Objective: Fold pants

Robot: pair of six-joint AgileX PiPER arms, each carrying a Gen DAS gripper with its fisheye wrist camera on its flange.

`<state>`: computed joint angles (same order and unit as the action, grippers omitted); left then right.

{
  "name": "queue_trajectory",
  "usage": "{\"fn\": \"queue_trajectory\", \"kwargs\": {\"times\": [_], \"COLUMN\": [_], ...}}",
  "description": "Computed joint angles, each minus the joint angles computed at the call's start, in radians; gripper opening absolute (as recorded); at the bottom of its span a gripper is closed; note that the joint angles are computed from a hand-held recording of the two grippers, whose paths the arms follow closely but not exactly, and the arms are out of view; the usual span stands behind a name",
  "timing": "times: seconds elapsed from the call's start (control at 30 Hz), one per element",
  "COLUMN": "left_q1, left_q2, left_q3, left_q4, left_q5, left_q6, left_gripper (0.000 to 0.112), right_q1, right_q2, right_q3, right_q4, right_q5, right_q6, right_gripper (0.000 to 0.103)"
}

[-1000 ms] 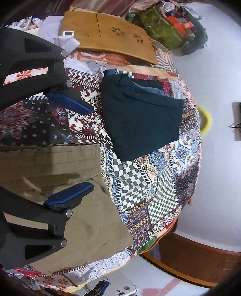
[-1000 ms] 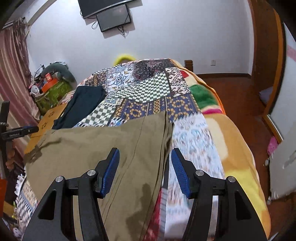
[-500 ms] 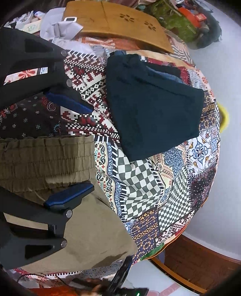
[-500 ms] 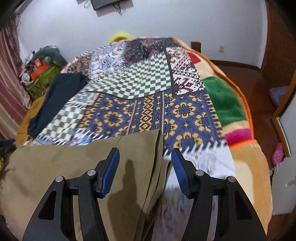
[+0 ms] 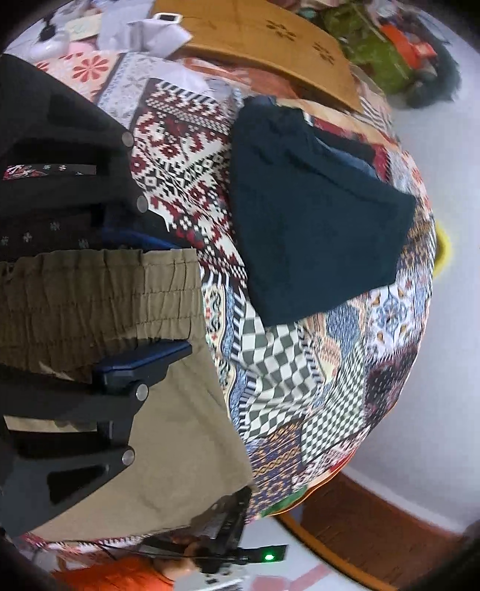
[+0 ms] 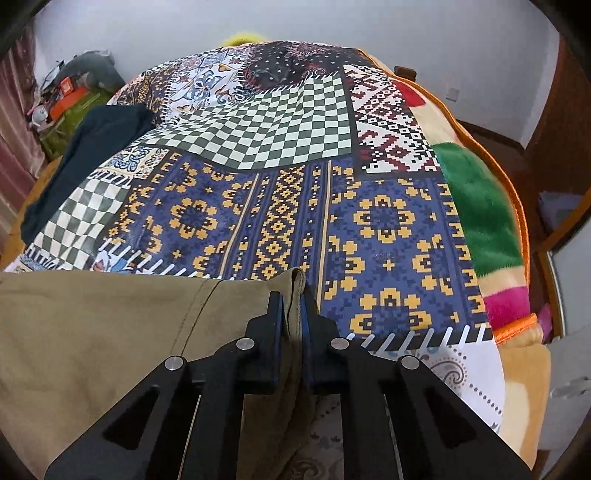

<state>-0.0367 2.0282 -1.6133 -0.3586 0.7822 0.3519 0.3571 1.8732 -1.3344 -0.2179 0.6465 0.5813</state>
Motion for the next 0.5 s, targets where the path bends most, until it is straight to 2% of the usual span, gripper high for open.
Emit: {"fn": "queue_trajectory", "kwargs": {"times": [0.07,0.1,0.2,0.27,0.33,0.4,0.5], "left_q1": [0.008,0.011,0.030,0.036,0.030,0.016,0.006], "left_q2": [0.003,0.002,0.002,0.001,-0.014,-0.044,-0.083], "left_q3": [-0.004,-0.002,-0.023,-0.048,-0.046,-0.038,-0.025], "left_q4": [0.024,0.037,0.024,0.024,0.047,0.084,0.087], "left_q5": [0.006,0.005,0.043,0.085,0.091,0.083,0.076], "left_q6": [-0.022,-0.027,-0.001,0.006,0.000,-0.013,0.004], "left_gripper": [0.049,0.049,0.051,0.052,0.053,0.054,0.057], "right_q1": [0.017,0.027,0.026,0.021,0.029,0.049,0.088], "right_q2": [0.024,0.038,0.044,0.021,-0.026,-0.076,-0.141], "right_q3": [-0.026,-0.045,-0.068,-0.066,-0.047,-0.031,-0.032], "right_q4": [-0.059,-0.089,-0.084,-0.051,-0.043,-0.052,-0.044], "right_q5": [0.026,0.057,0.083,0.092,0.081,0.072,0.064], "right_q6": [0.053,0.076,0.075,0.065,0.083,0.110,0.114], "right_gripper": [0.006,0.000,0.002,0.004,0.005,0.011,0.026]}}
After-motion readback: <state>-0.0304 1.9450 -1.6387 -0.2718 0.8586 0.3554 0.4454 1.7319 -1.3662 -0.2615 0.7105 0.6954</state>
